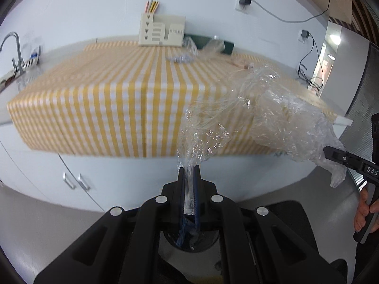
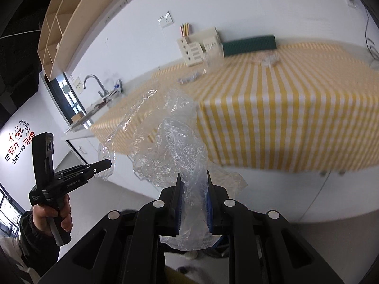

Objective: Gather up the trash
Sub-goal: 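Carry the clear plastic wrap and sheet down over the mesh wastebasket with both tools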

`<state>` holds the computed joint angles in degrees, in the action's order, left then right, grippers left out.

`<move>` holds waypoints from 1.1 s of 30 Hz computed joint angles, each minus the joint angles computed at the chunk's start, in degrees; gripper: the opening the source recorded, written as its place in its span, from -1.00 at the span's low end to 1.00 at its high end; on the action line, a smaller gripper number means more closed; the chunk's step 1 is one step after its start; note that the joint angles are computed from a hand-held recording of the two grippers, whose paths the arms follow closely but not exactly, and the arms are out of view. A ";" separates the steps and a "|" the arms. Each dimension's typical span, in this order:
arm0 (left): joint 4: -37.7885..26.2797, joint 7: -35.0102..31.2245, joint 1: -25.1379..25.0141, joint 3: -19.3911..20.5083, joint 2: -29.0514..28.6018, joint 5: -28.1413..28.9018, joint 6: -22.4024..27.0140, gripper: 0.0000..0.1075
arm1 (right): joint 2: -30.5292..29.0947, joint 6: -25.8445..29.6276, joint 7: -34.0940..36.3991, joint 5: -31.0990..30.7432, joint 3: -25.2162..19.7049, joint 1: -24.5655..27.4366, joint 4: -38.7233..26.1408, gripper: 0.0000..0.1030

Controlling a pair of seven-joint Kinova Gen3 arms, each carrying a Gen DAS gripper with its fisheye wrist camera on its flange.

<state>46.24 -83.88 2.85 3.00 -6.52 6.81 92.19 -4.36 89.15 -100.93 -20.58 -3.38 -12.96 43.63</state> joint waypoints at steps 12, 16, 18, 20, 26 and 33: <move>18.34 2.86 0.96 0.58 -3.77 1.40 -2.37 -0.86 | -2.60 -3.35 1.02 -2.84 0.85 -0.38 16.92 -0.61; 22.97 3.03 1.16 0.72 -3.21 1.18 -3.16 -0.87 | -1.75 -4.53 0.74 -2.79 0.53 0.04 20.90 -0.61; 24.62 3.50 1.12 1.00 -2.59 0.57 -3.61 -0.86 | -0.79 -5.09 0.35 -2.00 0.07 0.11 22.63 -0.61; 26.44 4.25 1.15 1.15 -1.64 0.27 -4.02 -0.86 | 0.21 -5.25 -0.08 -1.49 -0.28 0.13 23.91 -0.61; 30.70 5.47 1.26 0.93 1.42 0.55 -5.07 -0.87 | 3.74 -6.33 -1.02 -0.35 -1.29 -0.17 27.39 -0.61; 32.81 6.92 0.20 -0.15 6.81 3.34 -4.18 -0.87 | 9.34 -7.07 -2.00 -1.61 -1.60 0.25 29.77 -0.61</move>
<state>79.06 -76.96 3.05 2.85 0.29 10.15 88.01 4.98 82.08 -102.93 -22.19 -4.98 -12.71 73.40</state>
